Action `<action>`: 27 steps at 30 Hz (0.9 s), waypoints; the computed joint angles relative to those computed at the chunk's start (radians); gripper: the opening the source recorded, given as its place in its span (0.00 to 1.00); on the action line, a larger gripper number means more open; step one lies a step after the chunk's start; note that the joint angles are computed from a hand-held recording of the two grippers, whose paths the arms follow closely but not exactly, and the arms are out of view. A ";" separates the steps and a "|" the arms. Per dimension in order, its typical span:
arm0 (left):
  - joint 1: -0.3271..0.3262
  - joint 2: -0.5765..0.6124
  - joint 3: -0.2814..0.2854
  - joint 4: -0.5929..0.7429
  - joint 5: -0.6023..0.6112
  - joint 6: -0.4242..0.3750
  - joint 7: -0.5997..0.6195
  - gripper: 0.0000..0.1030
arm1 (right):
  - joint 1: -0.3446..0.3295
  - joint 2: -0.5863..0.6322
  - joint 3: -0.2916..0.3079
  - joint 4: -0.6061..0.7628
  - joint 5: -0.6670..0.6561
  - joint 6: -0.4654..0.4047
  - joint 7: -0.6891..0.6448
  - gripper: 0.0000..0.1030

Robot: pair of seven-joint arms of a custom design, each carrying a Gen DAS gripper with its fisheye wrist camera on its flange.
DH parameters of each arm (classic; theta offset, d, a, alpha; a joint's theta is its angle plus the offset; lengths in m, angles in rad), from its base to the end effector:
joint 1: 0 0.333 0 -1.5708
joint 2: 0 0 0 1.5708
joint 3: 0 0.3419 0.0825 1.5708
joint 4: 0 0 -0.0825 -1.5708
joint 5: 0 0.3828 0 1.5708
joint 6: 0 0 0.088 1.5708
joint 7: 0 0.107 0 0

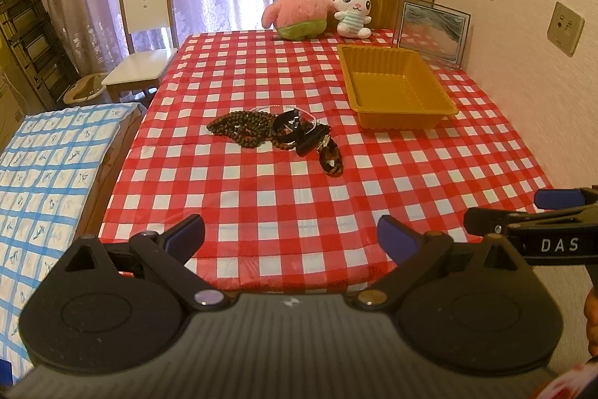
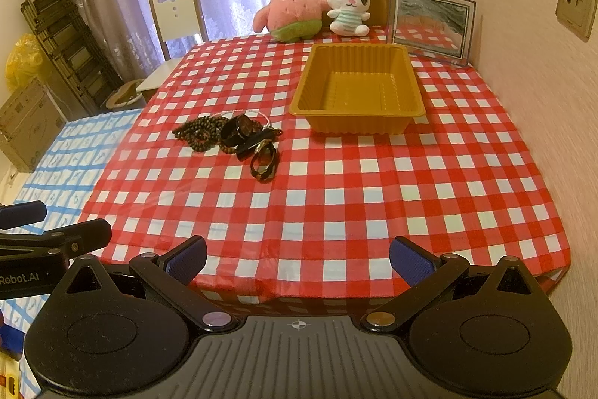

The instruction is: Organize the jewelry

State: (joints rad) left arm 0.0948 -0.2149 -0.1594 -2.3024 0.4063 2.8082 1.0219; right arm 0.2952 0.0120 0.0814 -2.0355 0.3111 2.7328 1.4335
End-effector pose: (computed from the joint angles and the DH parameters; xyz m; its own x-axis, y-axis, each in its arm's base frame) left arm 0.5141 -0.0575 0.5394 0.1456 -0.9892 -0.0174 -0.7193 -0.0938 -0.6884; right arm 0.5619 0.2094 0.5428 0.3275 -0.9257 -0.1891 -0.7671 -0.1436 -0.6253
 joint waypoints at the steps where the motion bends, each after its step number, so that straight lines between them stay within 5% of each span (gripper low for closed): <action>1: 0.001 0.000 -0.003 -0.001 0.004 -0.001 -0.005 0.96 | 0.000 0.000 0.000 0.000 -0.001 0.000 0.001 1.00; 14: -0.018 0.039 0.007 0.048 0.013 -0.005 -0.009 0.96 | -0.005 0.015 -0.002 0.023 -0.004 0.005 0.030 1.00; 27: -0.013 0.130 0.066 0.066 -0.088 0.121 0.200 0.96 | -0.008 0.060 0.007 -0.057 -0.052 0.289 0.214 1.00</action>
State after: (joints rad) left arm 0.0817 -0.0845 -0.0932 -2.2361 0.3181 2.9295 1.2216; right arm 0.2872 0.0719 0.0882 -2.0928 0.2594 3.0215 1.6477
